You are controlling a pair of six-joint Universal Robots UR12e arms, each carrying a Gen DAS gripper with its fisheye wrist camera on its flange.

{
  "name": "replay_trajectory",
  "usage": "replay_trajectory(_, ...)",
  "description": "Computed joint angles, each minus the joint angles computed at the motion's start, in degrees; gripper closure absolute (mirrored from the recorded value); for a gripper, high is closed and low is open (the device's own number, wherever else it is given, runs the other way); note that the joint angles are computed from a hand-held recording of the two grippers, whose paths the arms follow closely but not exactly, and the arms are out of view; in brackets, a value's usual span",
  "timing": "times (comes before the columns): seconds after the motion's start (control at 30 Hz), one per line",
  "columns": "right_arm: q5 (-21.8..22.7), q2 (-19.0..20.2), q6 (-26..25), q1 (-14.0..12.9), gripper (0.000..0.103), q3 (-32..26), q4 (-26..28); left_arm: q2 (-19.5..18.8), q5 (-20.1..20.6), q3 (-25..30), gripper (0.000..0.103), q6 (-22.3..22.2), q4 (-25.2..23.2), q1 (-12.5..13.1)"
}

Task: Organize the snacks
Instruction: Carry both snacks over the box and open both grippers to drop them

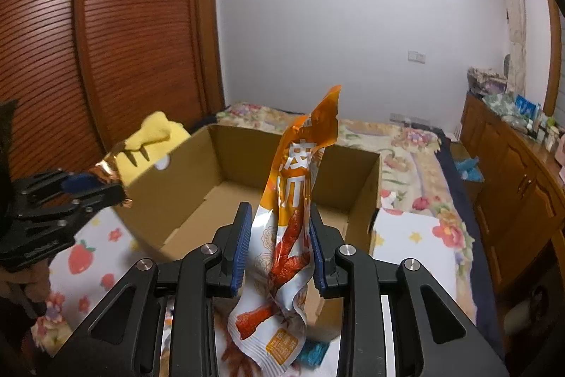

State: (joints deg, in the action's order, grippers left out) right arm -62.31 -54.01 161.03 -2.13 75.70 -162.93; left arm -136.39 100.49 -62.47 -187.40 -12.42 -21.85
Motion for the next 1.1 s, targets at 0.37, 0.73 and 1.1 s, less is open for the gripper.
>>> replay_trajectory(0.37, -2.5, 3.6, -2.9, 0.9, 0.074, -4.8, 5.0, -3.7, -0.8, 6.3, 0.071, 0.3, -6.3, 1.1)
replay_trajectory(0.73, -5.2, 3.4, -4.9, 1.4, 0.071, -4.4, 7.9, -5.5, -1.5, 9.6, 0.068, 0.8, -10.0, 1.0)
replay_trajectory(1.1, -4.1, 2.4, -4.2, 1.0, 0.065, -2.9, 4.9, -4.7, -2.2, 8.4, 0.059, 0.4, -9.4, 1.0)
